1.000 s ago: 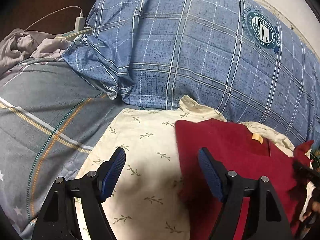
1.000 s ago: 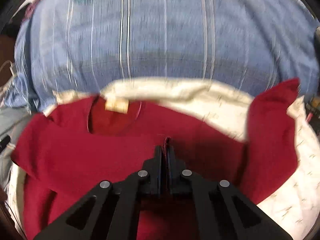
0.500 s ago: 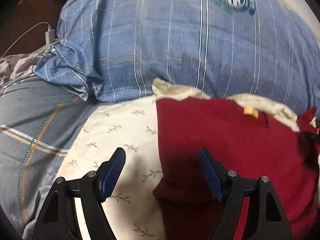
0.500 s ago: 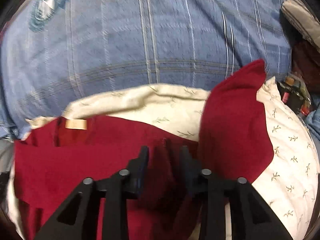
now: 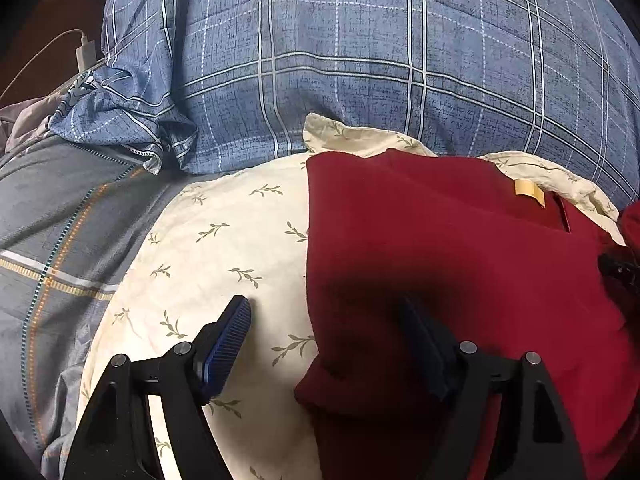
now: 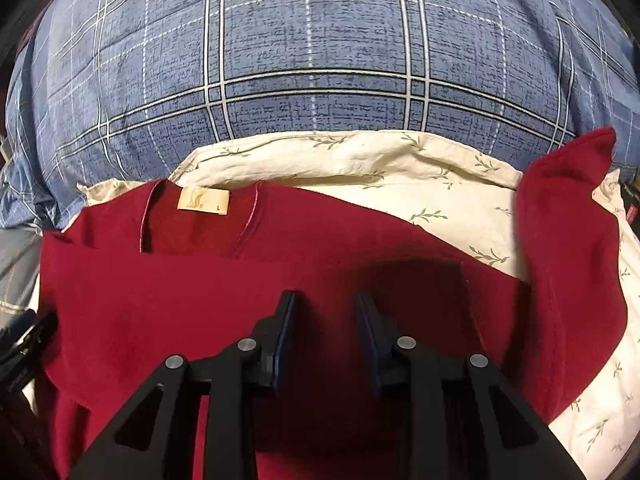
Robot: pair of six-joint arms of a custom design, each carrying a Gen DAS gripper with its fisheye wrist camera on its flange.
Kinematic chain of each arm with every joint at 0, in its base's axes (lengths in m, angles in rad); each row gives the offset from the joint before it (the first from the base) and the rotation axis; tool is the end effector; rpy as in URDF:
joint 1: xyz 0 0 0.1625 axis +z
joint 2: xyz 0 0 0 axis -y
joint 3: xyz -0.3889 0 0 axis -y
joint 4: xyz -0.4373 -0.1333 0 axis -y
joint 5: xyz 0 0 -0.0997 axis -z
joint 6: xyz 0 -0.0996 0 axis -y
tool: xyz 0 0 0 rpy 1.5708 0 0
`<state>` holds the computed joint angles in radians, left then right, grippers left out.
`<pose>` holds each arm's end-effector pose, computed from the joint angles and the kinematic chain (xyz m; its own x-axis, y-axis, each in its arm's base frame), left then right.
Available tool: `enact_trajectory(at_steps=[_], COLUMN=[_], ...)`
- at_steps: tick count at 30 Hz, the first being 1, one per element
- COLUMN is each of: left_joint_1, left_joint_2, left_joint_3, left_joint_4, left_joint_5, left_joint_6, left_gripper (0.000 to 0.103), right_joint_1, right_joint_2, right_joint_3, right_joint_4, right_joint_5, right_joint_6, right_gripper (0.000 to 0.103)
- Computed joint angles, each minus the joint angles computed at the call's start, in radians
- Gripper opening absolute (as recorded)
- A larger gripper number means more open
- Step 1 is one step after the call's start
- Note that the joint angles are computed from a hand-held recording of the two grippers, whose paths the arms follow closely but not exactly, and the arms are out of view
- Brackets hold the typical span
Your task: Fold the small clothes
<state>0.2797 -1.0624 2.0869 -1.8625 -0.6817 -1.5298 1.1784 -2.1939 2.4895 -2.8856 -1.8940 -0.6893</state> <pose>-0.3730 -0.3263 0.0152 -0.7005 -0.1743 -0.6920 0.3543 0.7568 -0.5493 -0.0300 -0.3383 0.3863 -0.7237 0.1647 0.6701 -0.3368 0.7632 -0.5514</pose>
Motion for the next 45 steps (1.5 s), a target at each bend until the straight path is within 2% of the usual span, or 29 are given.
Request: enact_trajectory(at_steps=[3, 8, 9, 12, 14, 19, 24, 27, 29, 32, 36, 37, 39, 43, 45], left_joint_1=[-0.006, -0.026, -0.032, -0.054, -0.072, -0.105, -0.110, -0.102, -0.087, -0.056, -0.045, -0.043, -0.040, -0.043, -0.047], left_joint_2=[-0.005, -0.017, -0.022, -0.036, -0.042, -0.055, -0.047, -0.053, -0.055, -0.034, -0.015, -0.020, -0.025, -0.023, -0.022], left_joint_3=[0.001, 0.005, 0.007, 0.015, 0.018, 0.031, 0.030, 0.043, 0.055, 0.044, 0.031, 0.034, 0.042, 0.039, 0.039], left_joint_4=[0.008, 0.023, 0.020, 0.026, 0.031, 0.009, -0.020, -0.073, -0.134, -0.149, -0.142, -0.152, -0.168, -0.151, -0.147], left_joint_5=[0.001, 0.001, 0.001, 0.001, 0.006, 0.012, -0.001, -0.014, -0.034, -0.075, -0.075, -0.077, -0.077, -0.063, -0.060], left_joint_6=[-0.010, -0.025, -0.025, -0.033, -0.039, -0.026, 0.002, 0.030, 0.065, 0.101, 0.124, 0.126, 0.123, 0.104, 0.098], left_gripper=[0.077, 0.075, 0.075, 0.075, 0.075, 0.075, 0.075, 0.075, 0.075, 0.076, 0.077, 0.077, 0.077, 0.077, 0.077], right_joint_1=[-0.020, -0.083, -0.078, -0.120, -0.107, -0.152, -0.169, -0.143, -0.116, -0.101, -0.170, -0.197, -0.225, -0.227, -0.207], right_joint_2=[-0.080, -0.217, -0.209, -0.236, -0.254, -0.354, -0.424, -0.410, -0.367, -0.308, -0.375, -0.395, -0.395, -0.267, -0.193], right_joint_3=[0.014, 0.069, 0.064, 0.067, 0.071, 0.077, 0.081, 0.092, 0.093, 0.076, 0.045, 0.031, 0.003, -0.126, -0.187], right_joint_4=[0.075, 0.113, 0.111, 0.135, 0.156, 0.255, 0.331, 0.299, 0.253, 0.252, 0.370, 0.374, 0.346, 0.229, 0.211], right_joint_5=[0.028, 0.063, 0.056, 0.098, 0.084, 0.133, 0.183, 0.161, 0.117, 0.071, 0.183, 0.220, 0.246, 0.185, 0.147], right_joint_6=[0.012, -0.050, -0.041, -0.030, -0.019, -0.034, -0.017, -0.027, -0.027, -0.011, -0.025, -0.033, -0.031, 0.071, 0.124], right_gripper=[0.035, 0.040, 0.040, 0.041, 0.041, 0.043, 0.052, 0.053, 0.054, 0.055, 0.055, 0.055, 0.056, 0.062, 0.062])
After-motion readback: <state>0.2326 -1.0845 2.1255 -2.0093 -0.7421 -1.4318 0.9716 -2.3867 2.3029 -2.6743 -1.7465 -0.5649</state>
